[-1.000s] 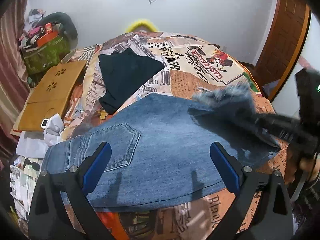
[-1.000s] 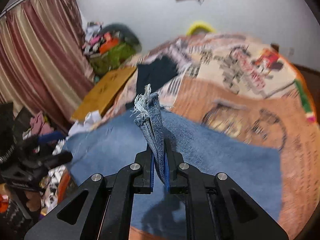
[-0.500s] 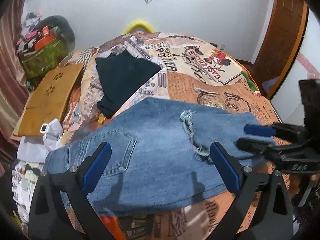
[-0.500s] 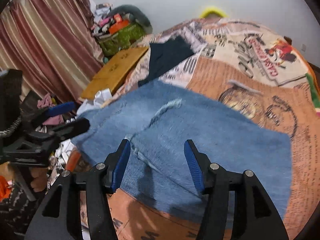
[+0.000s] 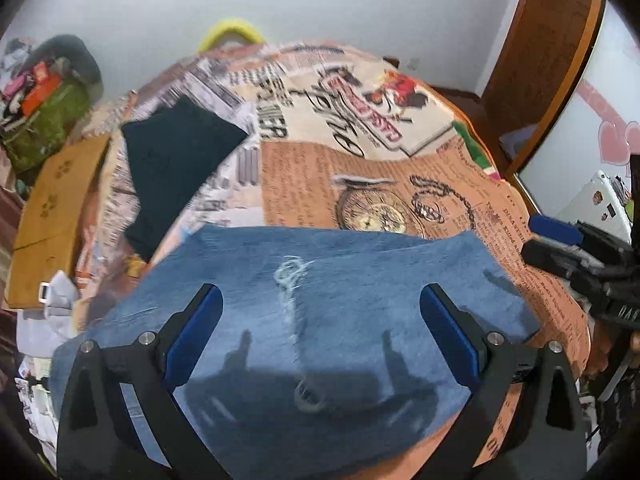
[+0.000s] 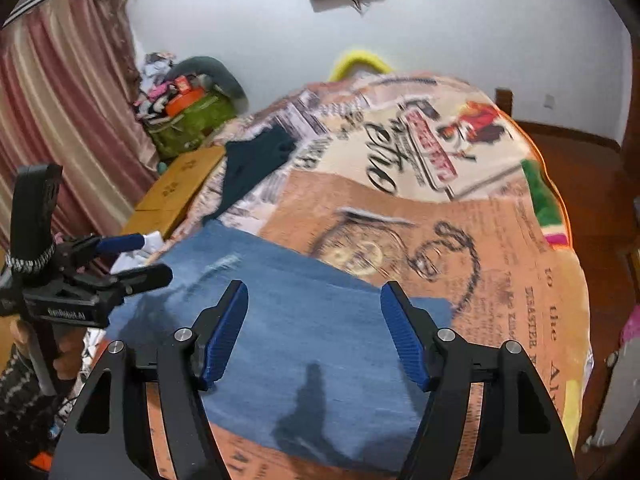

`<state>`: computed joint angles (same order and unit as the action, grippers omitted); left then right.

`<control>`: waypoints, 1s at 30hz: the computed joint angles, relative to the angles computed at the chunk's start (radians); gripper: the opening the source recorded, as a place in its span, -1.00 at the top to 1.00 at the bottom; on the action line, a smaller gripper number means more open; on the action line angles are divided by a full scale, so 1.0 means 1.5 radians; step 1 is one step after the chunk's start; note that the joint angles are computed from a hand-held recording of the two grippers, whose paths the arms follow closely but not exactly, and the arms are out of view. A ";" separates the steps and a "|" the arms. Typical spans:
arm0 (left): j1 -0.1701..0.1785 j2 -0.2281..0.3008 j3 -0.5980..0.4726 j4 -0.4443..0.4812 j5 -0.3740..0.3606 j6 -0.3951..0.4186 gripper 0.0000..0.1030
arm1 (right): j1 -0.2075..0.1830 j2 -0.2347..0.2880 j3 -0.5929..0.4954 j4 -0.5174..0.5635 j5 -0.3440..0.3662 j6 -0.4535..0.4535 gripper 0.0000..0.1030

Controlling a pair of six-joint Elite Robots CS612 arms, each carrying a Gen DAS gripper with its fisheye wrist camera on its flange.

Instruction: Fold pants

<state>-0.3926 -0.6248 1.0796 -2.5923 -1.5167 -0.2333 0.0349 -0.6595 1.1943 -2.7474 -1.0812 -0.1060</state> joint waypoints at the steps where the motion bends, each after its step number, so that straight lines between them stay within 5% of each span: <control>1: -0.001 0.009 -0.015 0.015 0.000 0.001 -0.94 | -0.001 0.006 -0.008 0.016 -0.005 -0.003 -0.27; 11: -0.004 0.076 -0.120 0.198 -0.006 0.020 -0.94 | 0.004 0.061 -0.079 0.206 -0.030 -0.075 -0.27; 13: -0.003 0.080 -0.123 0.215 -0.012 0.029 -0.95 | 0.003 0.056 -0.064 0.197 -0.030 -0.088 -0.28; 30: -0.006 0.016 0.008 0.102 0.015 0.000 -0.95 | -0.006 -0.007 0.061 0.106 -0.062 -0.072 -0.29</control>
<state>-0.4017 -0.6015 1.0923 -2.4400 -1.4947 -0.2335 0.0260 -0.6706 1.2854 -2.5881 -1.1745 -0.2136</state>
